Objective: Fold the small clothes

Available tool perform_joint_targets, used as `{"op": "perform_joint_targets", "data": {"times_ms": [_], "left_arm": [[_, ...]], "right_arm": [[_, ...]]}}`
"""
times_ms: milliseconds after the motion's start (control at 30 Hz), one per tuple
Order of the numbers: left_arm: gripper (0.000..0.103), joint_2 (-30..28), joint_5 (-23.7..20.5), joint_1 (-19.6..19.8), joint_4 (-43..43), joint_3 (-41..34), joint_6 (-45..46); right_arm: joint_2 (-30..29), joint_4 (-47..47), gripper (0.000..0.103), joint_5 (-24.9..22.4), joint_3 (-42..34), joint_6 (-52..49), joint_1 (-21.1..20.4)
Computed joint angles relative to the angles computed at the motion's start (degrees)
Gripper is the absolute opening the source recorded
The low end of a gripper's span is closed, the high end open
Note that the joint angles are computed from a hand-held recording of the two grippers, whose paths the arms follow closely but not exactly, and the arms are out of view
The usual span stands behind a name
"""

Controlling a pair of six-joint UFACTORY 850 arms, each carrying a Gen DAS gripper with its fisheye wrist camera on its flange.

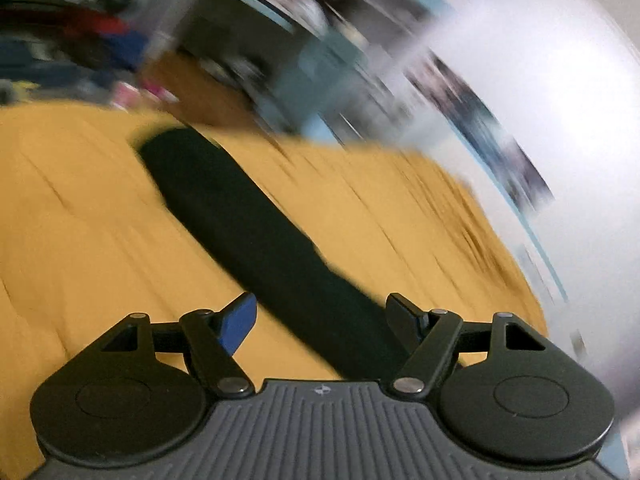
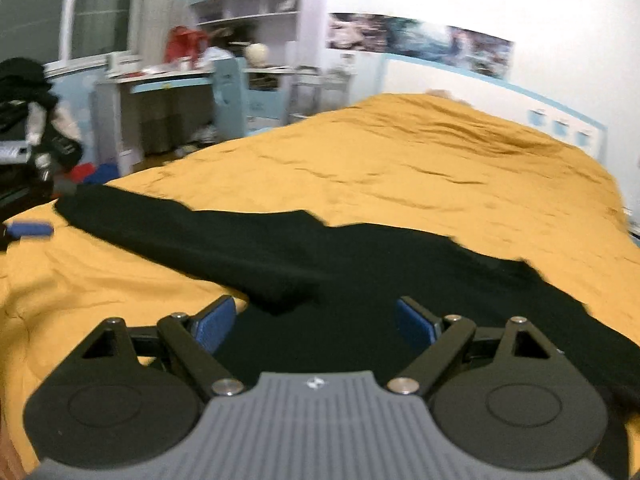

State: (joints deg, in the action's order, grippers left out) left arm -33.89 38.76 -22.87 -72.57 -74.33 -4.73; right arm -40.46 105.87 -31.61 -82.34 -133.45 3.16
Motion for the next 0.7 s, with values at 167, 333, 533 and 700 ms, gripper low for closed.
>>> {"op": "perform_joint_targets", "data": {"times_ms": [167, 333, 533, 700], "left_arm": [[0.085, -3.9, 0.2, 6.3, 1.0, -0.7, -9.2], [0.078, -8.5, 0.0, 9.3, 4.0, -3.0, -16.7], [0.033, -9.5, 7.5, 10.4, 11.1, 1.1, -30.5], [0.008, -9.5, 9.0, 10.1, 7.2, 0.1, -25.7]], "right_arm": [[-4.4, -7.1, 0.083, 0.8, -4.8, 8.0, 2.8], [-7.0, -11.8, 0.083, 0.2, -7.7, 13.6, 4.3], [-9.0, -15.6, 0.083, 2.1, -9.8, 16.8, 5.5], [-8.5, -18.2, 0.083, 3.2, -9.5, 19.1, 4.4]]}}
